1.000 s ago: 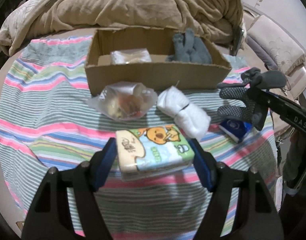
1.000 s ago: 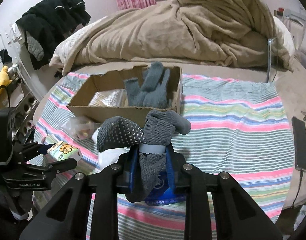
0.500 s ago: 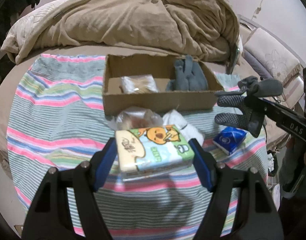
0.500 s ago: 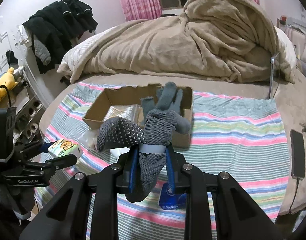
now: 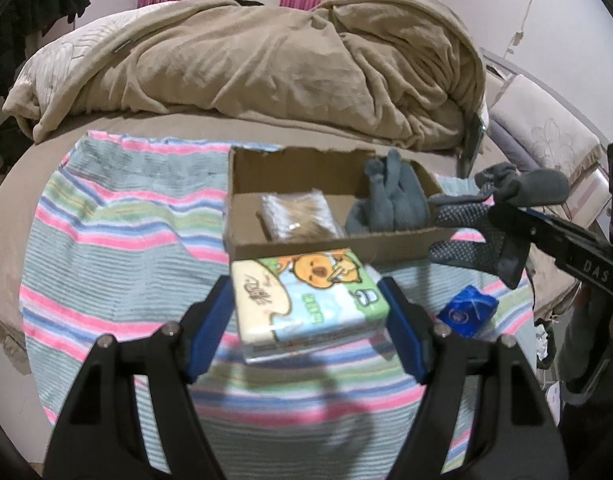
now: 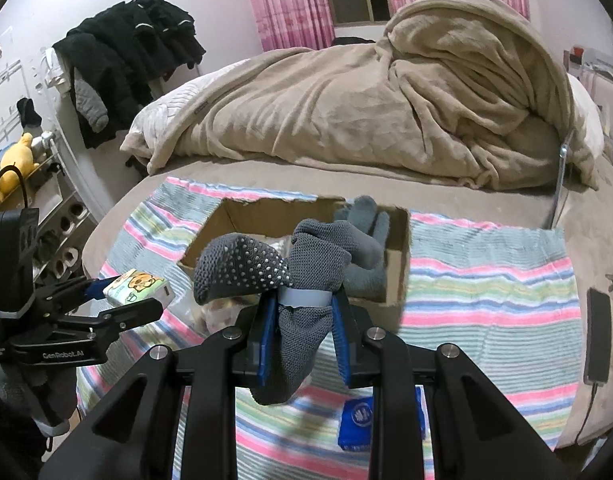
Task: Organize objects
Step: 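Lower the tissue pack and dotted socks into the box with both tools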
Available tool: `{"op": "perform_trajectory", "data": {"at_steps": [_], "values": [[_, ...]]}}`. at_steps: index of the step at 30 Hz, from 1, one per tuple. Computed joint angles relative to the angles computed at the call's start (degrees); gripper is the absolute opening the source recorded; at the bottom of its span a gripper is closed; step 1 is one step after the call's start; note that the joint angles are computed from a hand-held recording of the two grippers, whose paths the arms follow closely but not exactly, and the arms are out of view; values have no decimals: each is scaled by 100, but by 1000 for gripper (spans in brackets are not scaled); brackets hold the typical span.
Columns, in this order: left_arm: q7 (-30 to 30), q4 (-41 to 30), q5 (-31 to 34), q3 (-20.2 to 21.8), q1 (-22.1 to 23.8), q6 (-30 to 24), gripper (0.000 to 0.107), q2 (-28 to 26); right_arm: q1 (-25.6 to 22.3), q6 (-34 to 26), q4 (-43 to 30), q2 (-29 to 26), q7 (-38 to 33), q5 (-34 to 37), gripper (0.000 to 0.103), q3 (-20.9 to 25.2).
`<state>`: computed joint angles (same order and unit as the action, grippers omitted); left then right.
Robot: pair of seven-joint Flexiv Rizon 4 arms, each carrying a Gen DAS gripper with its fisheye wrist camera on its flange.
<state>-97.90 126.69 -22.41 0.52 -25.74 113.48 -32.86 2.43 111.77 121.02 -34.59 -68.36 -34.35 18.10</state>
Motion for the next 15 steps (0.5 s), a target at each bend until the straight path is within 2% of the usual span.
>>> {"op": "perform_trajectory", "data": {"at_steps": [6,15], "values": [[-25,-142,280,-172,404,53,74,-85,38,-230,-330,-155,-12,-65,27,126],[-36,-484,516,-292,740,56,74,-324,-100,-691,-973,-584,-291,-120,27,547]]}}
